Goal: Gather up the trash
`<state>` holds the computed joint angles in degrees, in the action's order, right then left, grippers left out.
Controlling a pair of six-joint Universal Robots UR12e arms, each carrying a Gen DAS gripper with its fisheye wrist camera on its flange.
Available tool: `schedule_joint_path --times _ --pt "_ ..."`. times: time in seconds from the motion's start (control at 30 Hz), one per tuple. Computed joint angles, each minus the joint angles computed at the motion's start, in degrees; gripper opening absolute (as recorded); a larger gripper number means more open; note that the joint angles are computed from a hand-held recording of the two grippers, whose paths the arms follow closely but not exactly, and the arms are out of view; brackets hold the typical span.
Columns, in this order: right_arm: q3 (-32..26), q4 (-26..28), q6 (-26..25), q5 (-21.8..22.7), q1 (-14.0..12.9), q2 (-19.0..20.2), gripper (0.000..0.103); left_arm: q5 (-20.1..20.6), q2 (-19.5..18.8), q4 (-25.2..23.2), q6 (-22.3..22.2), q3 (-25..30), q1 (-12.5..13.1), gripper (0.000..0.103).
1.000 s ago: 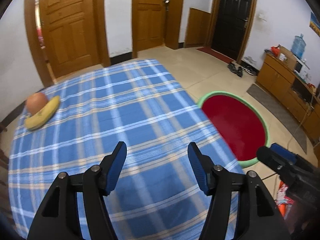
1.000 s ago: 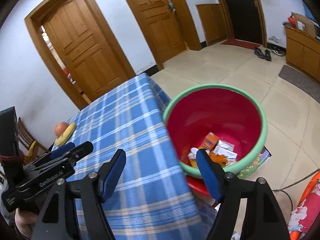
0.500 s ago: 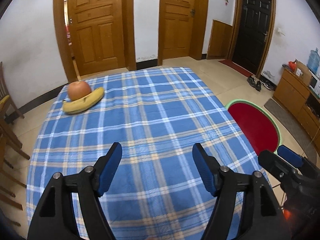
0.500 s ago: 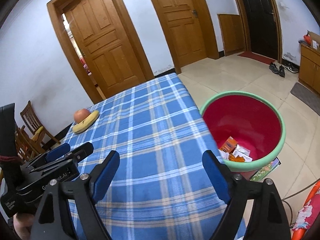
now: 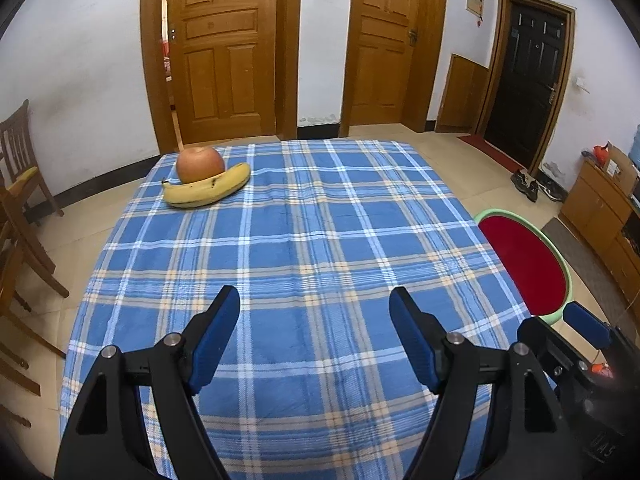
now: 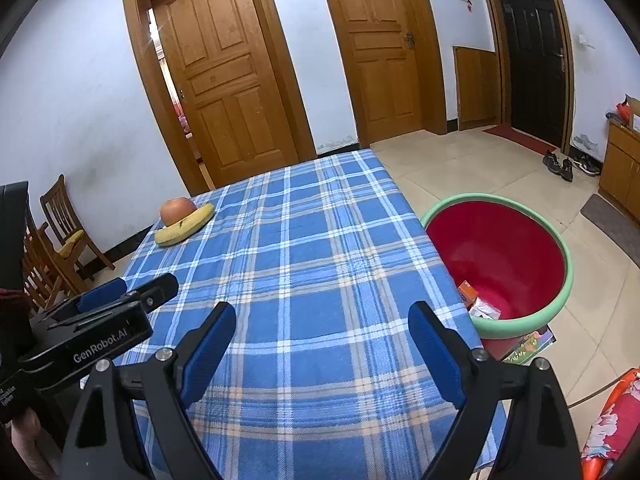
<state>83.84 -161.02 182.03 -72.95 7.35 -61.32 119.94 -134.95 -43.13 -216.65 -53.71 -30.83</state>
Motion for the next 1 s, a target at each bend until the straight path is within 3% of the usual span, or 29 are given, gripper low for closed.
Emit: schedule_joint_path --times 1.0 --pt "0.54 -0.39 0.14 -0.04 0.06 -0.30 0.090 0.73 0.52 -0.01 -0.84 -0.92 -0.25 0.077"
